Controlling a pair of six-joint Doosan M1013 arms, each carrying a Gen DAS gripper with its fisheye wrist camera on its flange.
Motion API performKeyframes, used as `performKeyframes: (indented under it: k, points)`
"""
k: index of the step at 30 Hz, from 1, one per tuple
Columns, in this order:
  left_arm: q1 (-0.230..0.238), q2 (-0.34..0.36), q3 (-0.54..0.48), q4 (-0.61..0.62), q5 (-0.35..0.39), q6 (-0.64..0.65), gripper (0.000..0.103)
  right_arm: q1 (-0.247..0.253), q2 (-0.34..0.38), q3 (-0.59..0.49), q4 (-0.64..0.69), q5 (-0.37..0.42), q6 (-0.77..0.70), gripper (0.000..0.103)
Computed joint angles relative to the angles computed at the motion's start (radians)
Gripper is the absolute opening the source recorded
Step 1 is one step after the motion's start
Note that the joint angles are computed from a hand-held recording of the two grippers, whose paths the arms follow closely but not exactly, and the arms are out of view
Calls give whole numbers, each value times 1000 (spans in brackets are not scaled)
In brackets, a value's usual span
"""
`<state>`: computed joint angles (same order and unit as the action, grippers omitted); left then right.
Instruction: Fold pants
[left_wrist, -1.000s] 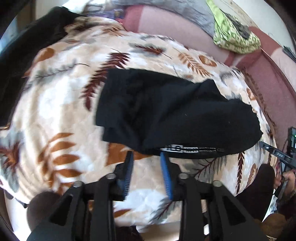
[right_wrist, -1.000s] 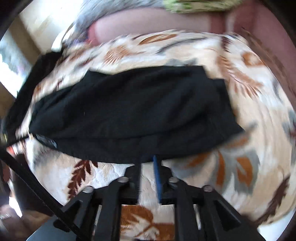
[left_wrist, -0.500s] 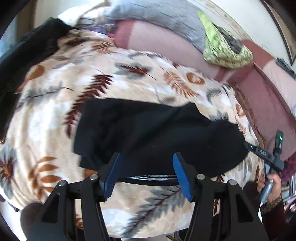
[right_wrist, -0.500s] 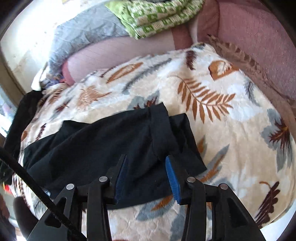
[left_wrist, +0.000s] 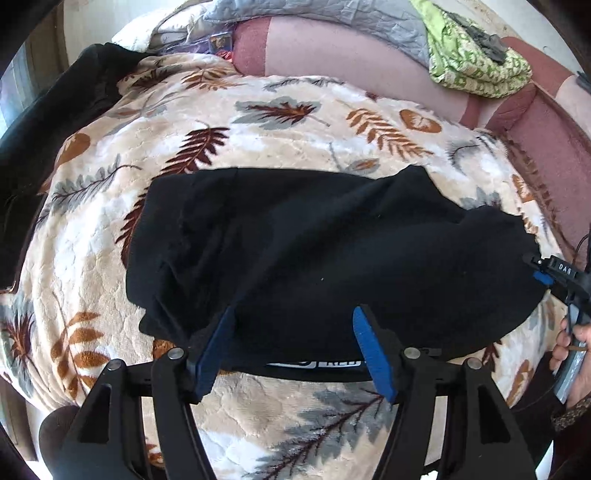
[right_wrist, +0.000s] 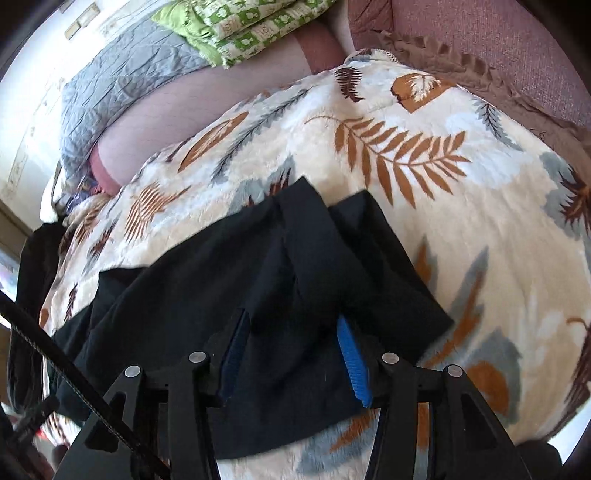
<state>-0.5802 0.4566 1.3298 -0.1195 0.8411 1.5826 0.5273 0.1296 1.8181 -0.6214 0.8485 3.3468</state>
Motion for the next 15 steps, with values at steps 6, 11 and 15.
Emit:
performKeyframes:
  k: [6,11,15]
  points:
    - [-10,-4,5,36,-2,-35,69,19,-7,2,-74,-7,66,11]
    - [-26,-2,0,97,4,-70,69,52,-40,17,-118,21,114,11]
    - [-37,-4,6,146,3,-90,69,55,-60,41,-89,39,128,11]
